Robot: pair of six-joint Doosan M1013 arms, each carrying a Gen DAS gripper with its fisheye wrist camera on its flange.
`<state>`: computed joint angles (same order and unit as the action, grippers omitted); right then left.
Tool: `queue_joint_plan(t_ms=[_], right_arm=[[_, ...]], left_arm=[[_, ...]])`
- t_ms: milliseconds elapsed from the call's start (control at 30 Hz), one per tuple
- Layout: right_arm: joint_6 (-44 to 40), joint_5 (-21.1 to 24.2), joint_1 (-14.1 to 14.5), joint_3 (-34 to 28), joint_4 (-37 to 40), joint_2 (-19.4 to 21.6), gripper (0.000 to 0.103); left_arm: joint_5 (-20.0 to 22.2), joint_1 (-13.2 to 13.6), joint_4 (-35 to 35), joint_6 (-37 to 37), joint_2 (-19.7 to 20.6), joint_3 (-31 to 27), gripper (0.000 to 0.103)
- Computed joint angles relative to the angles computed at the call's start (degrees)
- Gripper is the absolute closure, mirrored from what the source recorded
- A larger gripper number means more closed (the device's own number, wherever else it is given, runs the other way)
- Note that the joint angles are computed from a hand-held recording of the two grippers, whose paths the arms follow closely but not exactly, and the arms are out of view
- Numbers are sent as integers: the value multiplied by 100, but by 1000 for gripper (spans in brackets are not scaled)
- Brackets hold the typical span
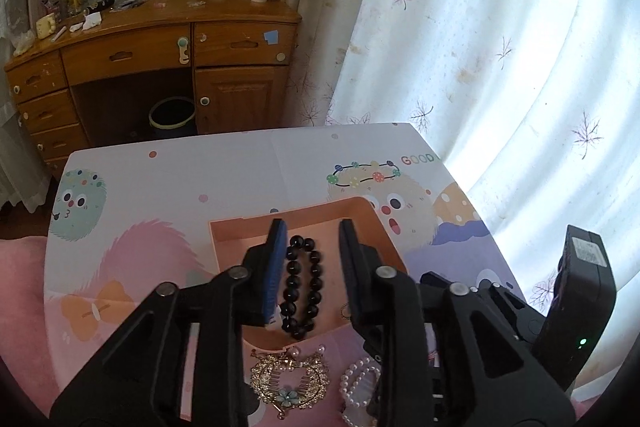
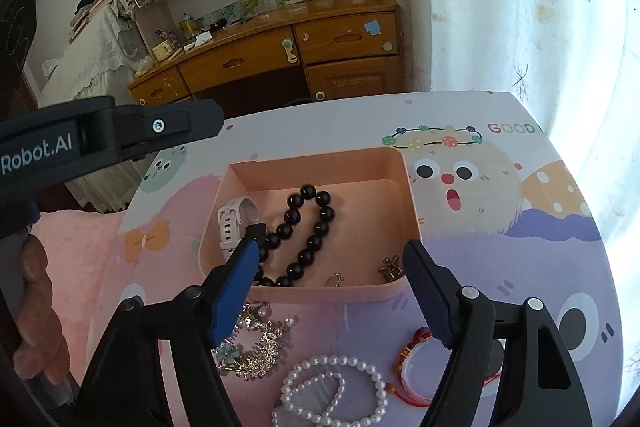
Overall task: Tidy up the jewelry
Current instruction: 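Lift the bracelet and coin into the pink tray and open both tools, then move the left tool to the pearl necklace while the right tool approaches the red string bracelet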
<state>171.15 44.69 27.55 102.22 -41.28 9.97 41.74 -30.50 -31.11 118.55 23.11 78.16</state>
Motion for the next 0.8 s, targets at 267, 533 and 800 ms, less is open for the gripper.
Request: queue_joint_plan(t_ms=[267, 533, 800], right_arm=[[110, 263, 71, 49, -56, -83, 27], [221, 698, 381, 117, -125, -272, 27], [573, 1060, 1040, 331, 125, -418, 27]], left_arm=[[-81, 113, 575, -799, -40, 2, 47], [86, 355, 965, -1182, -352, 373, 47], [438, 610, 974, -1081, -818, 1213, 47]])
